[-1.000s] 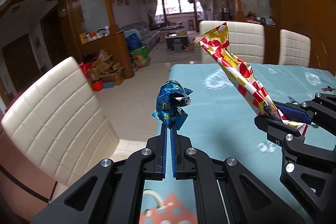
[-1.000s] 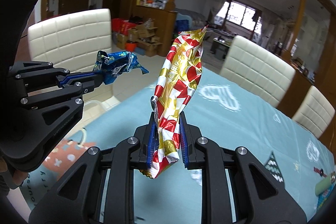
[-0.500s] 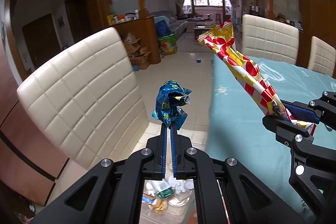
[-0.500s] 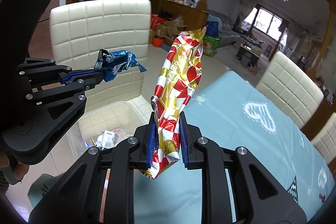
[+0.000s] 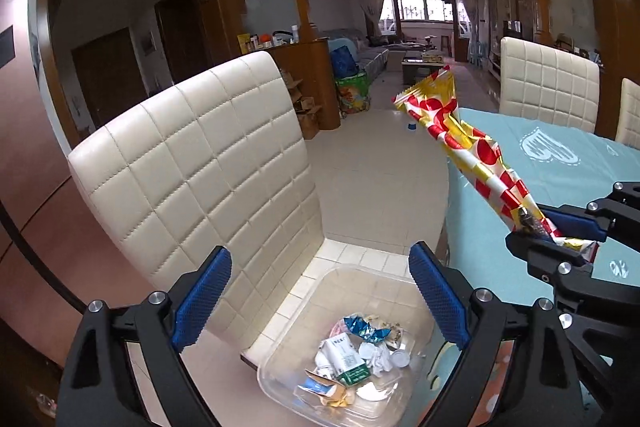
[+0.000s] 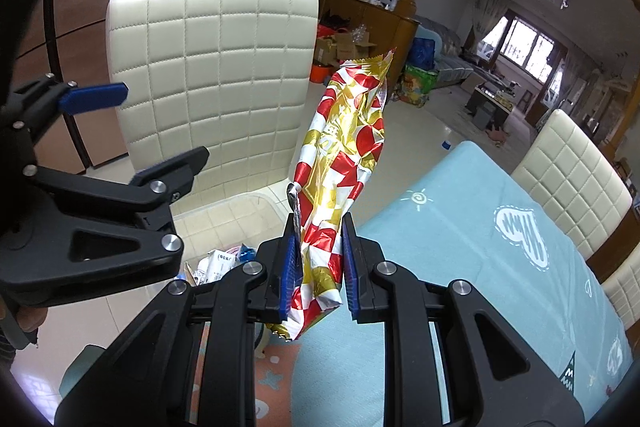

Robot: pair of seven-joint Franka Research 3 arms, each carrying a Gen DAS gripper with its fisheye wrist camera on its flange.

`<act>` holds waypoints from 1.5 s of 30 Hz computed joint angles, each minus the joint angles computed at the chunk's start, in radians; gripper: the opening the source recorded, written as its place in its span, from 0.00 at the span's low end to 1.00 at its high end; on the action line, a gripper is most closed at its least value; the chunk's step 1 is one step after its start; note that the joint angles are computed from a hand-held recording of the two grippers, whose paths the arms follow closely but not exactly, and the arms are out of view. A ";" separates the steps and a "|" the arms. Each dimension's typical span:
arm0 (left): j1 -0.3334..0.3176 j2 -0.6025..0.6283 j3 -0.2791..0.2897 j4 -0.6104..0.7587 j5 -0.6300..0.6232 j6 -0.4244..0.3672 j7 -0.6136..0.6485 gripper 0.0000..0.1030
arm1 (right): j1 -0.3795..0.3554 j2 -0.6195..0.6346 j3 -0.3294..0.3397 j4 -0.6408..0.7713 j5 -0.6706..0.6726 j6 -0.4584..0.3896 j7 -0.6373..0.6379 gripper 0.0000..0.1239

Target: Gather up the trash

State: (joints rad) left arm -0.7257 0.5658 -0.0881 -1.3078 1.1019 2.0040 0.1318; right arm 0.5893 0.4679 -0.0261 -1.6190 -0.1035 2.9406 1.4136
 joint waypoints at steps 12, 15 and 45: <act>0.022 -0.062 -0.018 -0.088 0.020 -0.012 -0.040 0.85 | 0.012 0.025 0.009 0.034 0.006 -0.017 -0.020 0.20; 0.032 -0.076 -0.025 -0.105 0.020 -0.006 -0.057 0.85 | 0.007 0.019 0.009 0.024 0.011 -0.006 -0.022 0.57; -0.106 -0.023 -0.013 0.098 0.052 -0.073 -0.174 0.86 | 0.484 -0.400 -0.697 -0.390 -0.836 0.134 1.044 0.80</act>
State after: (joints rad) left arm -0.8317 0.5425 -0.1013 -1.2096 1.1535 1.9311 -0.0418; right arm 1.0735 0.0680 -0.7236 -2.0091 -0.9397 3.0746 2.4574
